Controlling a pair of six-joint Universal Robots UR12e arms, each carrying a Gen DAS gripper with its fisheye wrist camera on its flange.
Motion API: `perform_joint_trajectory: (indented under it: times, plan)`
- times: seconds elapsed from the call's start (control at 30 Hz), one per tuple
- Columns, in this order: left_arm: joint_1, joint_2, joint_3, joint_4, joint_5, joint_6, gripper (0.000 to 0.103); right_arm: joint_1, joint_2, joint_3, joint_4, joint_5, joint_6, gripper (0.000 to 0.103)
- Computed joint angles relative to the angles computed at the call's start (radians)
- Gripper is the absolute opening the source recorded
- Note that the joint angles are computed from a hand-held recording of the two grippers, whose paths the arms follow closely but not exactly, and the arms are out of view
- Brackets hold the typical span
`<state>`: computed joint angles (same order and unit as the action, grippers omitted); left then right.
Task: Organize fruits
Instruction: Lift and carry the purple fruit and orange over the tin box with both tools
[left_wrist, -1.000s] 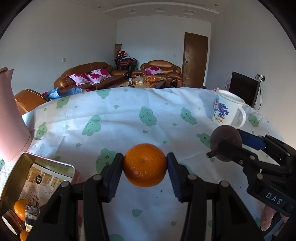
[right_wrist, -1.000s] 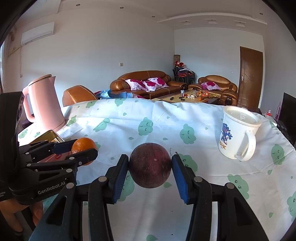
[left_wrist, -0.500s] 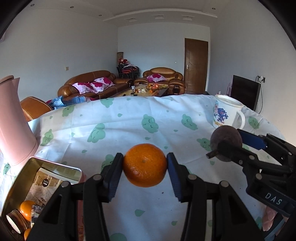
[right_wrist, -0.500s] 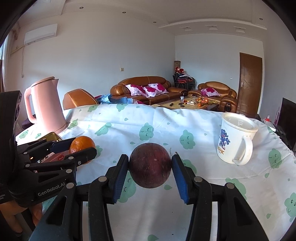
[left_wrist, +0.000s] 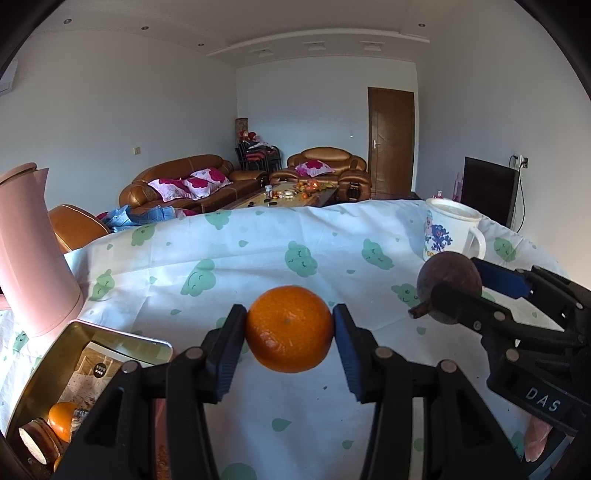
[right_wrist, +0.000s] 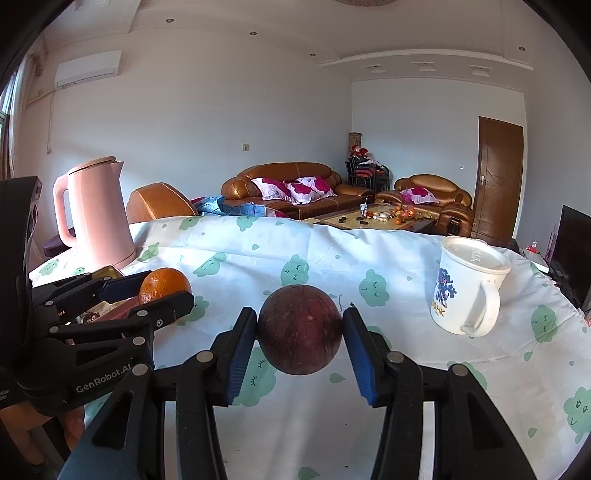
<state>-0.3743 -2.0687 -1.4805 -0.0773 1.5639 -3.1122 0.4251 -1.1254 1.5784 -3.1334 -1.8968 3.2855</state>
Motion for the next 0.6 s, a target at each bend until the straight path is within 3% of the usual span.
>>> perform_joint_trajectory:
  times: [0.6]
  plan:
    - [-0.001,0.008,-0.025,0.070,0.022,-0.010,0.050,0.016,0.002,0.012,-0.070,-0.029,-0.036,0.050]
